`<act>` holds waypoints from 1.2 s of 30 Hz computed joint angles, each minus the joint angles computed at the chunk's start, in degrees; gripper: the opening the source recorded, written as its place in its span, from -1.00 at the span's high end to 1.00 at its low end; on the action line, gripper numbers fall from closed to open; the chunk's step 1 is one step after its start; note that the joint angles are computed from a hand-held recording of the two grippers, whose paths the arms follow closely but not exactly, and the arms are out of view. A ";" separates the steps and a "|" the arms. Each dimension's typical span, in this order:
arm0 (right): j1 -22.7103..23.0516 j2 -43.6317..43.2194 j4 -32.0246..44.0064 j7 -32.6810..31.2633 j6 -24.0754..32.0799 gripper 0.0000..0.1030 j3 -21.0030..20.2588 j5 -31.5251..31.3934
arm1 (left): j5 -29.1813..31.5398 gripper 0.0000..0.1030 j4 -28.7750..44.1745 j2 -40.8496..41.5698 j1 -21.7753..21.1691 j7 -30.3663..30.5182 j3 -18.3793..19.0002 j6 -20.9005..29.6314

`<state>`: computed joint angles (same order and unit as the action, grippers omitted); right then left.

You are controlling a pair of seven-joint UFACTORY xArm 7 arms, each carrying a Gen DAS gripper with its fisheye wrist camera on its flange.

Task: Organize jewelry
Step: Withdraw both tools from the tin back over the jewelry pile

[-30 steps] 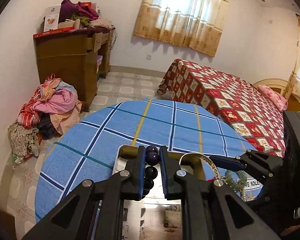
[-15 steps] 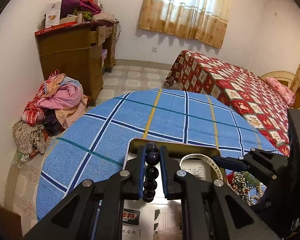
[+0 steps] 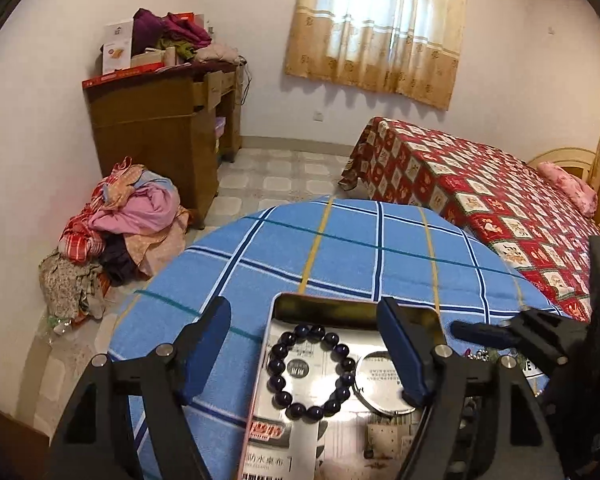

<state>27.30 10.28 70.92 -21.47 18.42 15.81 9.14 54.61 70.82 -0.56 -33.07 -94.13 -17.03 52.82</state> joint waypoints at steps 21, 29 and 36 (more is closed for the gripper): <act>-6.10 -13.12 -15.13 -2.74 -2.27 -0.45 -6.47 13.95 | 1.27 -0.46 7.72 7.87 -10.09 -6.56 -0.25 10.98; -4.46 -18.47 -21.58 -8.55 -2.71 -0.45 -9.01 21.98 | 0.44 -0.46 10.06 10.67 -13.94 -6.98 0.77 13.01; -1.44 -22.13 -26.17 -11.69 -2.93 -0.28 -10.65 25.24 | 2.50 -0.46 14.08 13.58 -18.64 -7.04 1.02 18.14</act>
<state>25.86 -11.84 44.75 -33.15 15.49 5.16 34.38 57.11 84.90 13.03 -51.71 -101.17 -16.01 70.96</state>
